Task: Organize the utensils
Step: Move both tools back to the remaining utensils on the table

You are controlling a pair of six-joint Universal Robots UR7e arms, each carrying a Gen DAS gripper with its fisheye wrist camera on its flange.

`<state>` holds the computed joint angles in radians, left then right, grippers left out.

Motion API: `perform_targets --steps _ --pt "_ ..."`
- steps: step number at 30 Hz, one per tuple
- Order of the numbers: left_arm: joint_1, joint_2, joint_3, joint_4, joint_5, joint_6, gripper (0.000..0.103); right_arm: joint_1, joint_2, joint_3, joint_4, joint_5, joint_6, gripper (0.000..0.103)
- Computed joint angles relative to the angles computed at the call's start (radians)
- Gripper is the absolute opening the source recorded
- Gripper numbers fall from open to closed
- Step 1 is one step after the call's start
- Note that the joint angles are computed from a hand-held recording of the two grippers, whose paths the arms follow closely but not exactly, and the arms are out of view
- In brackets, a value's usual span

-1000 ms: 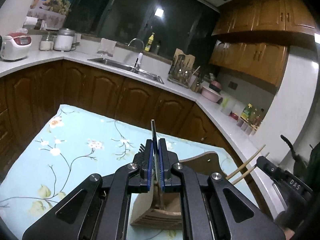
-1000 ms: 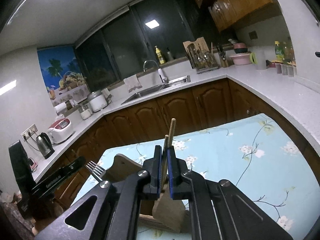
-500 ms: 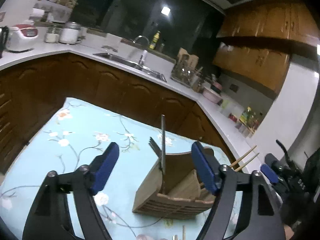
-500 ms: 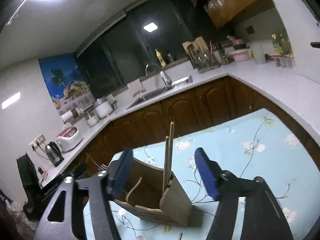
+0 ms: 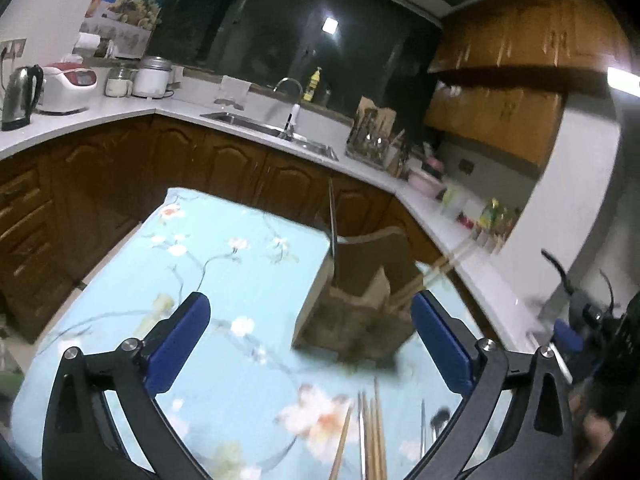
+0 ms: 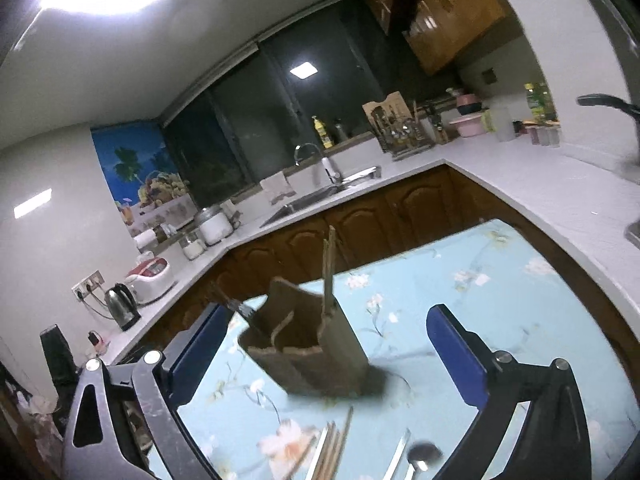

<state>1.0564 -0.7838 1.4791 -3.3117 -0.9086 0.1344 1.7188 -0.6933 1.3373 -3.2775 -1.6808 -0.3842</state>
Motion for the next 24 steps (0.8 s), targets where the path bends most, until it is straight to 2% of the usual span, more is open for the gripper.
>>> perform_targets --steps 4,10,17,24 --pt "-0.017 -0.048 0.110 0.000 0.020 -0.028 0.103 -0.007 -0.071 0.128 -0.050 -0.030 0.000 0.101" --pt "-0.022 -0.085 0.202 0.052 0.033 -0.087 0.103 -0.023 -0.134 0.296 -0.148 -0.107 -0.026 0.101" --pt "-0.023 -0.095 0.255 0.110 0.052 -0.118 0.103 -0.044 -0.148 0.381 -0.172 -0.158 -0.031 0.101" --pt "-0.020 -0.091 0.266 0.161 0.068 -0.140 0.103 -0.058 -0.136 0.391 -0.155 -0.180 -0.025 0.101"
